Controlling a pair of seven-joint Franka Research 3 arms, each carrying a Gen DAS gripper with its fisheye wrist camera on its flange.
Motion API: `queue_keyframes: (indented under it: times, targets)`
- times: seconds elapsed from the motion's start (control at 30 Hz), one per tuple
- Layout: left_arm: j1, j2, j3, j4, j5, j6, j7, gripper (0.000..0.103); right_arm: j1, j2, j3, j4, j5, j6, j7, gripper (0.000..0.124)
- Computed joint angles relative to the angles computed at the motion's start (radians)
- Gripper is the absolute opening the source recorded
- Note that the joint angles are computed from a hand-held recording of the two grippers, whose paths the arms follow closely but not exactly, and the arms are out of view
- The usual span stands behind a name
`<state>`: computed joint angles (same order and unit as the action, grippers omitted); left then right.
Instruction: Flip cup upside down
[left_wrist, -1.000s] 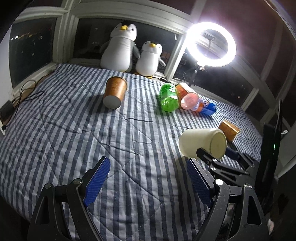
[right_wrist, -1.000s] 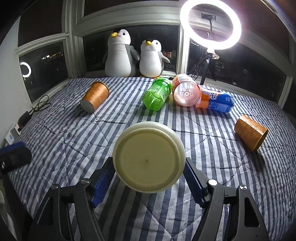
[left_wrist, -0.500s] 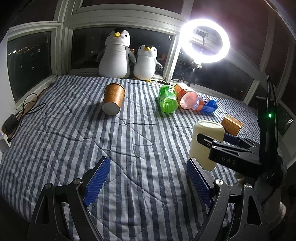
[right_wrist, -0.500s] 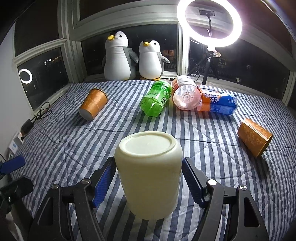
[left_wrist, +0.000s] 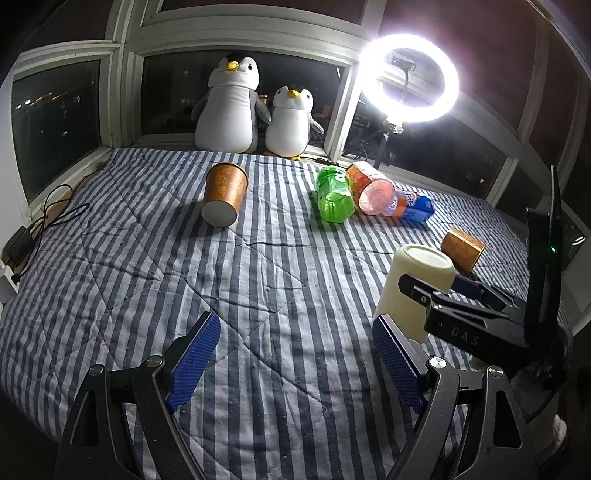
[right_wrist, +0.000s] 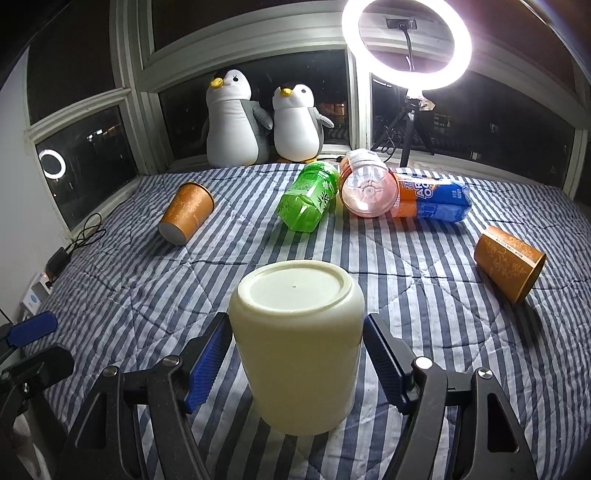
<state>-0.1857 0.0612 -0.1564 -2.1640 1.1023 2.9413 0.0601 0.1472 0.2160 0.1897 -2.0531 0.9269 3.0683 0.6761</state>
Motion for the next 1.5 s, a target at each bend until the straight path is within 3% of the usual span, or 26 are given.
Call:
queue_keyframes:
  times: [0.7,1.23,1.5]
  targets:
    - [-0.012,-0.026,-0.017,-0.004,0.058,-0.037,-0.060,0.087,0.020,-0.062,-0.012,-0.064,0.208,0.018,-0.176,0.070]
    - [-0.002,-0.078,-0.048,-0.036,0.089,-0.082,-0.095,0.089,0.061,-0.115,-0.043,-0.124,0.210,0.033,-0.172,0.081]
    - [-0.006,-0.113,-0.072,-0.051,0.178,-0.137,-0.167,0.095,0.103,-0.219,-0.081,-0.204,0.363,0.032,-0.289,0.086]
